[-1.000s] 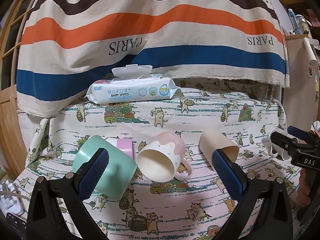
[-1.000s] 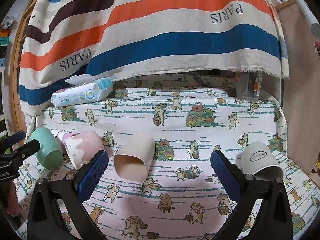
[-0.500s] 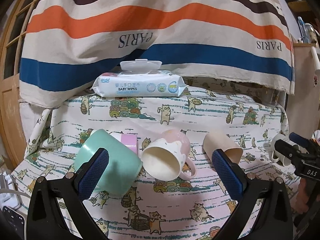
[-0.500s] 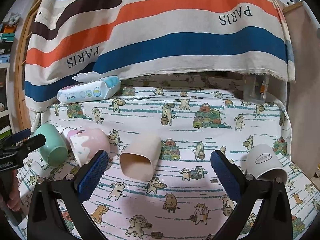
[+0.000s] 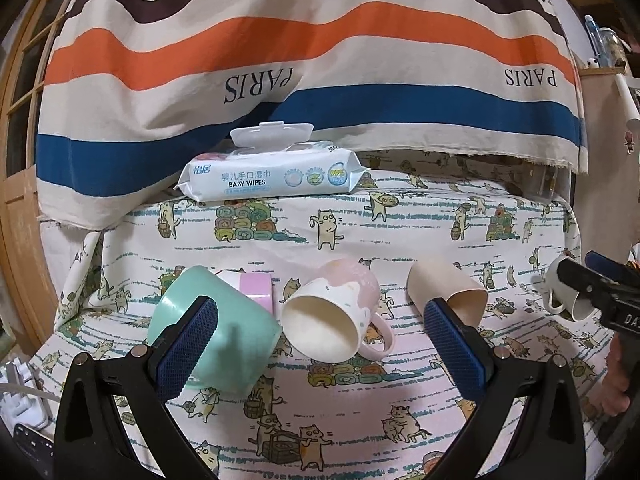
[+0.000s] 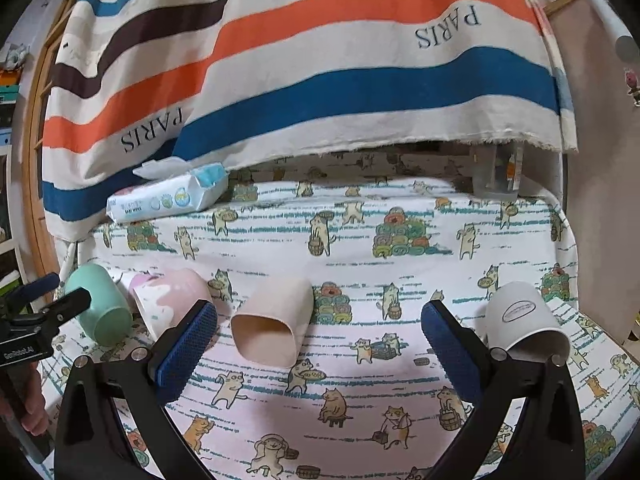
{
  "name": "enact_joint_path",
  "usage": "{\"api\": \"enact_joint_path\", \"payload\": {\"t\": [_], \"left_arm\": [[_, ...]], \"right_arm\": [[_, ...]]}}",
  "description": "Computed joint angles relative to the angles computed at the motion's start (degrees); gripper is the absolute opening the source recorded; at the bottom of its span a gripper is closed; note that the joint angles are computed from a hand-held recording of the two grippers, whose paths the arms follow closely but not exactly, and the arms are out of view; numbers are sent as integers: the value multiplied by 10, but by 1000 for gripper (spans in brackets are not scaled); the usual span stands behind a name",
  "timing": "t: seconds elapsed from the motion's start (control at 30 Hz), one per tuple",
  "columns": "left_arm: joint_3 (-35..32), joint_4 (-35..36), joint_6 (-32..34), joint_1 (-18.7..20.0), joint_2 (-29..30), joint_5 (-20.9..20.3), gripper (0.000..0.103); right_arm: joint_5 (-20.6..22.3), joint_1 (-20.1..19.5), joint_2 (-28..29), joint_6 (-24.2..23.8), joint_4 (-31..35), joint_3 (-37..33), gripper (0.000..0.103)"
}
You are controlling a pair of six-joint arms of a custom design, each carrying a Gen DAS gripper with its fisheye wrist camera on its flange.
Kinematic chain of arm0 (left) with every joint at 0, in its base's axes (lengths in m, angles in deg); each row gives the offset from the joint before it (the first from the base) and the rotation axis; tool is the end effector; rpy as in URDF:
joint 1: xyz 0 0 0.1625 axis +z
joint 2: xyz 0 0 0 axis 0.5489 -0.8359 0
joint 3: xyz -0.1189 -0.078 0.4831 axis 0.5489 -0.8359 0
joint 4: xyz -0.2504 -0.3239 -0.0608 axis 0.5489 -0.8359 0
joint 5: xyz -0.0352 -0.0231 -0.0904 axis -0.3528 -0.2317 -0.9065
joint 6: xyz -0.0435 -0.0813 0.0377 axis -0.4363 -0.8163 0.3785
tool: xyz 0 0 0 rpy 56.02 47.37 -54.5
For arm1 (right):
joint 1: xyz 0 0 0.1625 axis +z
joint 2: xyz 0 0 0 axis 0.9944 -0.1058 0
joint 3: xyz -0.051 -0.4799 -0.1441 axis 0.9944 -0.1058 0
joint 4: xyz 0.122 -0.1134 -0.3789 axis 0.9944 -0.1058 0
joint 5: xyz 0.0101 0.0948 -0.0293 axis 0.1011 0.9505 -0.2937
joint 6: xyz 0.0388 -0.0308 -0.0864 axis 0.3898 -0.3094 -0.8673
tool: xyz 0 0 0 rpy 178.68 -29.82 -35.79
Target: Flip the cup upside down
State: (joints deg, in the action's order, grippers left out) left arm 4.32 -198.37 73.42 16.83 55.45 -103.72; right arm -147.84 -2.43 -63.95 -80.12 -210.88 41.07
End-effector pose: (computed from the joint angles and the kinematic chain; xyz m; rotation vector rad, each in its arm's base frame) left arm -0.2947 -0.6796 0.0318 0.5936 1.9498 -1.4941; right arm 0.0400 -0.7206 0.2843 0.8243 -2.0954 1.4866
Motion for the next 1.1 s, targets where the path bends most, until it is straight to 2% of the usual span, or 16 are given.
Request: {"api": "enact_joint_path", "payload": {"t": [0.17,0.43,0.7,0.97,1.1], "left_arm": [[1,14,-14,2,-3,1,102],[6,13,-15,2,-4,-8,102],[5,4,3,-1,0,-17,102],[1,-7,3,-2,3,-8,102],[4,-4,-1,-1,0,-8,102]], "right_arm": [[3,0,-1,-3,7,0,102],[-32,5,7,27,-1,-16,102],[-20,-1,3,46,6,-17,102],[-15,0,-1,29,9,-8,102],[-16,-3,-4,46,20,-10,102]]}}
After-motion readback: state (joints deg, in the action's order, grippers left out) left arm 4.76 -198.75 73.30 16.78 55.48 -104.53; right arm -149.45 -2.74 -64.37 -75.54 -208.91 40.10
